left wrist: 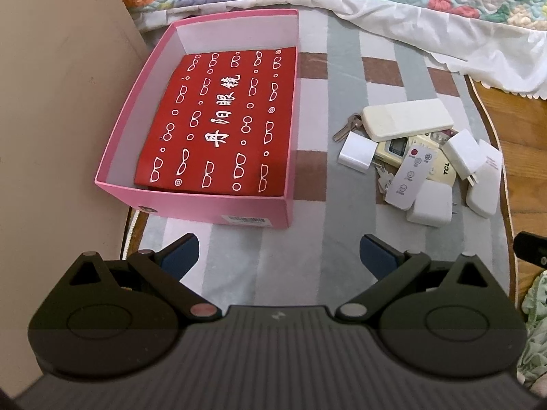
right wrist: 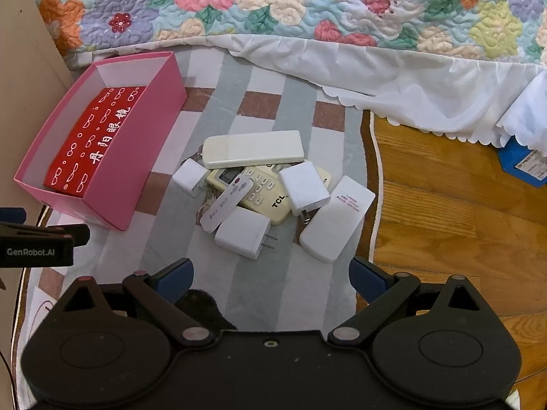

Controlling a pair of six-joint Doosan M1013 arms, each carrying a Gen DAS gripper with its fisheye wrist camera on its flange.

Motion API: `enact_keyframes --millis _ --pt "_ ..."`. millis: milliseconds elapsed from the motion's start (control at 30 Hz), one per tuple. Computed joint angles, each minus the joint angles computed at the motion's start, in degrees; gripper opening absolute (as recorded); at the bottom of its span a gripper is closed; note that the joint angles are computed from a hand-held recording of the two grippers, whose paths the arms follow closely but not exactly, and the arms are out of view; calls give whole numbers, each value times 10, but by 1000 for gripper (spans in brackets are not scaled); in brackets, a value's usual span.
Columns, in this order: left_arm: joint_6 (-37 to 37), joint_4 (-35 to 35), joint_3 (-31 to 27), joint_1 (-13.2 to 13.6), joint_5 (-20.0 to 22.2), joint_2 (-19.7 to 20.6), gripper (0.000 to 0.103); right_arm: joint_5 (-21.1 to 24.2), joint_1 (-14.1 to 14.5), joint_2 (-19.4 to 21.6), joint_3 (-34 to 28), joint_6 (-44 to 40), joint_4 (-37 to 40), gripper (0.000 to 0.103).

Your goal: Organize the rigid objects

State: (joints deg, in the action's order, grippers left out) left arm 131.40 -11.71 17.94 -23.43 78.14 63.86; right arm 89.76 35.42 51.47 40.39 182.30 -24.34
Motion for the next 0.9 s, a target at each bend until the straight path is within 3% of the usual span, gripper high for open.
enact_keyframes --millis 833,900 --pt "2 -6 -16 3 11 10 102 12 -2 11 -15 -13 10 99" --pt "-1 -13 -46 5 31 24 102 12 -2 12 -15 -14 11 99"
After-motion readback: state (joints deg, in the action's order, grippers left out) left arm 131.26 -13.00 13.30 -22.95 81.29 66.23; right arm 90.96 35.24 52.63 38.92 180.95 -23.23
